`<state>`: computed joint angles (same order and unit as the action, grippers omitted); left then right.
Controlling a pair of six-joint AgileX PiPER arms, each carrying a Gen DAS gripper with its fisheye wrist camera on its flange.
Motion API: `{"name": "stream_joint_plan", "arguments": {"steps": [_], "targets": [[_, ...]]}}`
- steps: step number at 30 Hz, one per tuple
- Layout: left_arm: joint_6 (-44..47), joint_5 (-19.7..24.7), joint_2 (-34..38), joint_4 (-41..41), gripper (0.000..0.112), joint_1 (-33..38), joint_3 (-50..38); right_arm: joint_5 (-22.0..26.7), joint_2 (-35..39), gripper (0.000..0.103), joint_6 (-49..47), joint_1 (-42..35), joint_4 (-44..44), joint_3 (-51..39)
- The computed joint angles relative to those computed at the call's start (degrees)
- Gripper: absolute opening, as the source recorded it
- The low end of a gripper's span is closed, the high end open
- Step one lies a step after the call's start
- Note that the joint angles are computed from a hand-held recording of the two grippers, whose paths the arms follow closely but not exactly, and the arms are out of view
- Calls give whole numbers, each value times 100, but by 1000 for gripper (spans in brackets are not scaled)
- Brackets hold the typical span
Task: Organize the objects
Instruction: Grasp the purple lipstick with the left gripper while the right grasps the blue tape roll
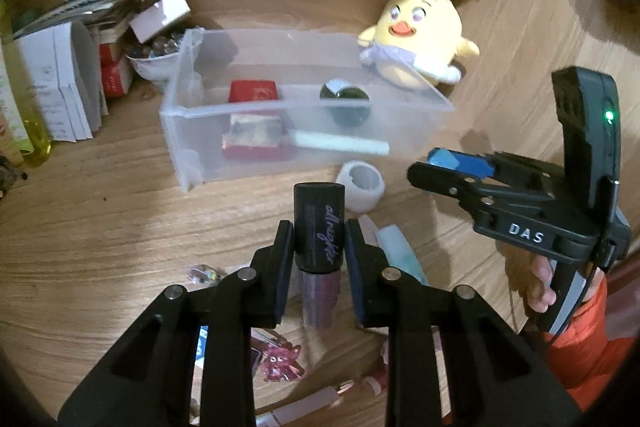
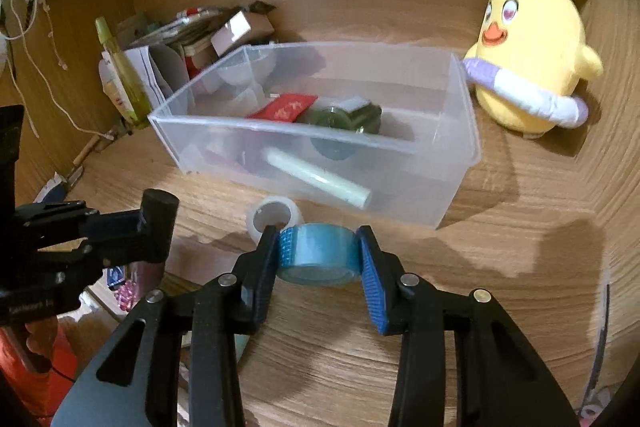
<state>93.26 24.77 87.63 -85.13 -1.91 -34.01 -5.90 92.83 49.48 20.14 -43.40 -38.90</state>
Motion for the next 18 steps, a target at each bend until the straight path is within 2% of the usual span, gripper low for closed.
{"name": "stream_joint_plan", "arguments": {"steps": [6, 9, 18], "targets": [[-286, 136, -184, 166, 25, 192, -80, -73, -324, 36, -400, -42, 363, 89], [-502, 169, -281, 304, 25, 233, -153, -146, -413, 36, 156, -115, -237, 74], [-1075, 347, -495, 679, 25, 318, -522, -250, -670, 36, 983, -270, -1150, -74]]}}
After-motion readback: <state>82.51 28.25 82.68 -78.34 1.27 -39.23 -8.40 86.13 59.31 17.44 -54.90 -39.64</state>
